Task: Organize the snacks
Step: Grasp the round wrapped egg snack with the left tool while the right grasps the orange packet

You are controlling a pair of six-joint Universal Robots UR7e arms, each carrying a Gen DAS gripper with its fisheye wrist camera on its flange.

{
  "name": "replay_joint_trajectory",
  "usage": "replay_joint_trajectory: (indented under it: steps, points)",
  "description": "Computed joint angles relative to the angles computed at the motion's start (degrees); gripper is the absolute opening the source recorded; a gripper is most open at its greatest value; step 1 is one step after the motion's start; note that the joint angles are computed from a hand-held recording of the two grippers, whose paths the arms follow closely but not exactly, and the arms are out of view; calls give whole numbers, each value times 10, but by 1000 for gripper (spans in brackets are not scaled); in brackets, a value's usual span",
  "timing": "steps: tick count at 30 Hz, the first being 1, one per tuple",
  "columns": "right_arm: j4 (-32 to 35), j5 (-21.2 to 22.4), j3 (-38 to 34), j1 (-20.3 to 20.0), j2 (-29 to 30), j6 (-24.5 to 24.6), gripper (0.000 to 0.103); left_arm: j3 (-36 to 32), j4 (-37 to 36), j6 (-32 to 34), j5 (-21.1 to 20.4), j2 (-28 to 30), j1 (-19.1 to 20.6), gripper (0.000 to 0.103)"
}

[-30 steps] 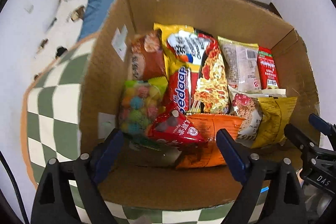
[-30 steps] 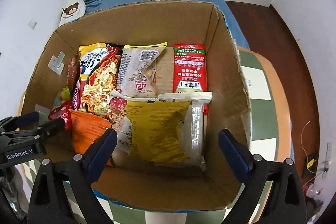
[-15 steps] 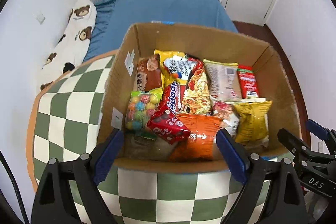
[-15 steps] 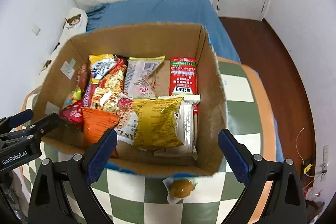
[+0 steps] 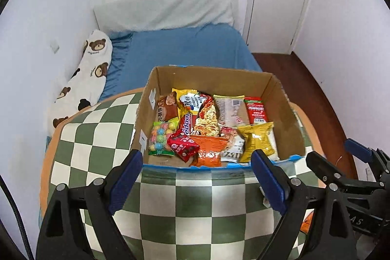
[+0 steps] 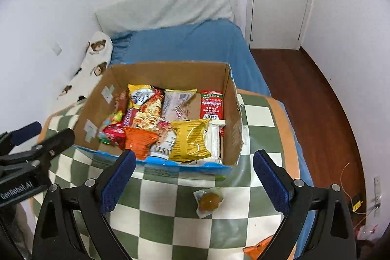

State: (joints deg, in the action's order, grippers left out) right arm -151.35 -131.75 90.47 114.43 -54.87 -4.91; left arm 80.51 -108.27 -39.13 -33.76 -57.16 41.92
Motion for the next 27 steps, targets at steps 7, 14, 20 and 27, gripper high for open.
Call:
replay_joint_trajectory:
  steps: [7, 14, 20, 27]
  points:
    - [-4, 29, 38, 14, -44, 27, 99, 23, 18, -29, 3, -22, -25, 91]
    - [52, 93, 137, -46, -149, 137, 97, 39, 52, -60, -36, -4, -28, 91]
    - [72, 115, 247, -152, -240, 206, 78, 25, 77, -47, -91, 64, -7, 91]
    - [75, 116, 296, -245, -243, 213, 78, -40, 85, 23, -157, 165, 28, 91]
